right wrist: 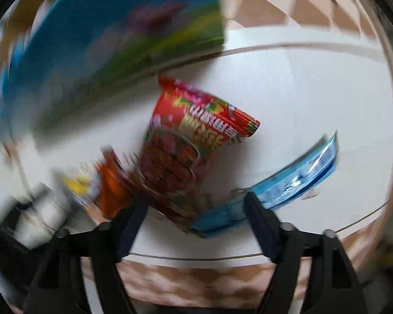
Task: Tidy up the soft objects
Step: 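Grasp the glitter sponge with the left gripper while the right grasps the red snack bag, then lower sponge and red snack bag into the box and open both grippers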
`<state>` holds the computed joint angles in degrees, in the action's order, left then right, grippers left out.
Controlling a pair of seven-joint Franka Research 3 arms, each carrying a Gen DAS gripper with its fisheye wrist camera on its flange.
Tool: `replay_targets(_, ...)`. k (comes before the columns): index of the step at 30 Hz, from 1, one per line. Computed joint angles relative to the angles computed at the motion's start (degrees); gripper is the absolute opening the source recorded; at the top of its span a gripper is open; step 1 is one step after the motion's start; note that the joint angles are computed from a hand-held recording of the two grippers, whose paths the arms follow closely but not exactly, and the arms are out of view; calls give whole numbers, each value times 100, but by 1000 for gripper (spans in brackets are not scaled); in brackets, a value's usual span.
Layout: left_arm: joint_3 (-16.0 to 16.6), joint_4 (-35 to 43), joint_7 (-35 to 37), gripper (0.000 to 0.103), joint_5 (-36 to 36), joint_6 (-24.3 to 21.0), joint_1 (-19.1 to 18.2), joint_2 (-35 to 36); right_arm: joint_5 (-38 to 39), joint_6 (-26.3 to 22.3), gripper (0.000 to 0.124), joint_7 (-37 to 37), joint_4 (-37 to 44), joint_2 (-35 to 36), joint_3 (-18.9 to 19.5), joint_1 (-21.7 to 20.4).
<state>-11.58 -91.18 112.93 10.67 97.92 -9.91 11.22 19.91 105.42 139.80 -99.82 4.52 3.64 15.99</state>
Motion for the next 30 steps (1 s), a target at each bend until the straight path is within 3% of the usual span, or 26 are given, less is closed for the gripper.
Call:
replay_targets(4,-28,-364,-182,63,242,135,-103,-67,204,587,81,762,-286,-37,-58,-7)
replay_targets(5,-10,-479,-351,54,106,252,-69,-155,214,586,81,831,-240,39,-54,-8)
replay_targets(8,54,-436,-849,51,-251,-120,23,-162,18,739,80,1085,-241,182,-25,52)
replay_targets(13,198,-690,-1763,51,-1120,-668,332,-394,-440,90,52,479,69,336,209,307)
replay_targets(16,257,-979,-2141,51,-1474,-654,481,-592,-849,-684,52,-210,628,636,252,494)
replay_targets(18,273,-1140,-2232,51,-1599,-553,537,-703,-826,-949,52,-487,736,701,243,570)
replay_targets(22,259,-1207,-2314,56,-1626,-456,549,-736,-502,-872,54,-487,569,624,175,586)
replay_targets(23,320,-1065,-2198,62,-1616,-588,621,-706,-467,-824,56,-458,530,600,151,570)
replay_targets(25,291,-873,-2163,68,-1576,-702,615,-593,-467,-728,68,-331,456,565,97,534)
replay_targets(30,145,-1277,-2116,64,-1003,-326,405,-848,-583,-943,72,-516,456,585,17,344)
